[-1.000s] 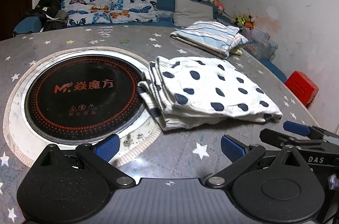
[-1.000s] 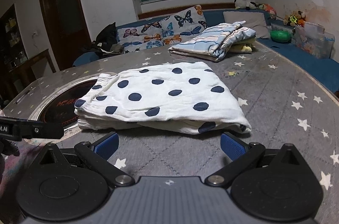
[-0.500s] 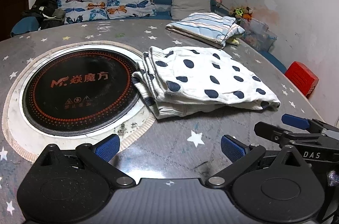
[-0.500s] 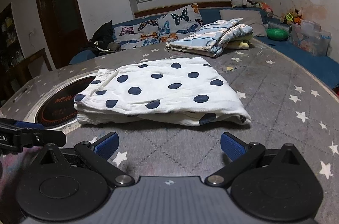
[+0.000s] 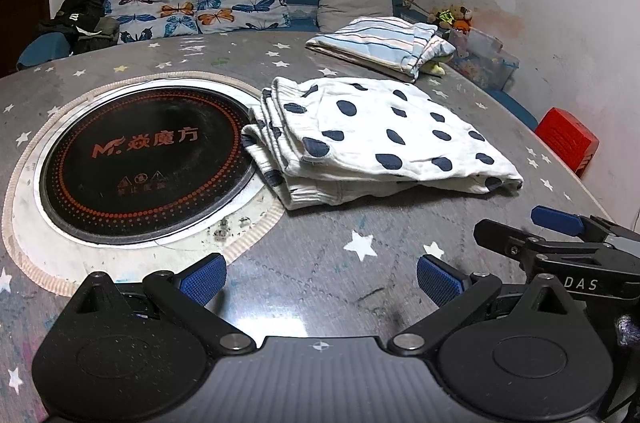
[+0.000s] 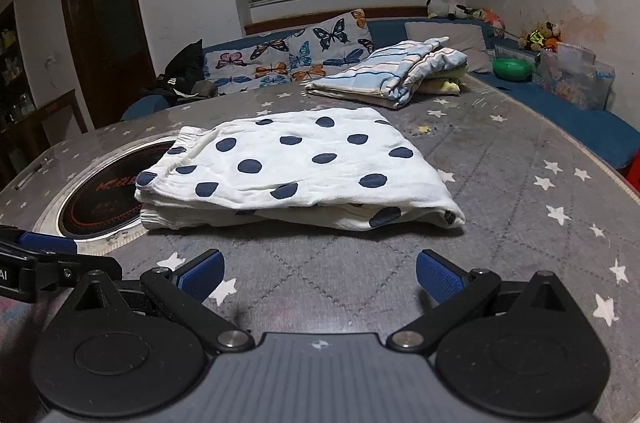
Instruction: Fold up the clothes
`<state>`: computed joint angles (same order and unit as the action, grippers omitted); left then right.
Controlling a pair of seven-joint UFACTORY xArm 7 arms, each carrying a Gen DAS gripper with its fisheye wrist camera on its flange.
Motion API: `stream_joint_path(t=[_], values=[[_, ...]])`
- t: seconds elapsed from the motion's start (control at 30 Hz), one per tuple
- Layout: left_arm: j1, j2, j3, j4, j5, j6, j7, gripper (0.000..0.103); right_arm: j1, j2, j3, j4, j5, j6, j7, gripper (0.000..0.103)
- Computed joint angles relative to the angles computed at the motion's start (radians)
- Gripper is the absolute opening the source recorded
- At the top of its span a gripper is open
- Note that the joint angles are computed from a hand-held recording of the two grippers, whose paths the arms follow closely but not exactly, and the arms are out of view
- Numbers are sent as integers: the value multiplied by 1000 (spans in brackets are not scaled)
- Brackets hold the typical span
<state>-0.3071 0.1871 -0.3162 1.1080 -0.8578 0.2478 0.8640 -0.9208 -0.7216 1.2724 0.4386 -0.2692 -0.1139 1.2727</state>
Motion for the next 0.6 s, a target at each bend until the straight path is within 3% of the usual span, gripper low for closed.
stream_joint_path(t=[0.6], values=[[-12,-24,3,-23,-43,5,35,103,6,-19,5,3,-2,4,13,103]])
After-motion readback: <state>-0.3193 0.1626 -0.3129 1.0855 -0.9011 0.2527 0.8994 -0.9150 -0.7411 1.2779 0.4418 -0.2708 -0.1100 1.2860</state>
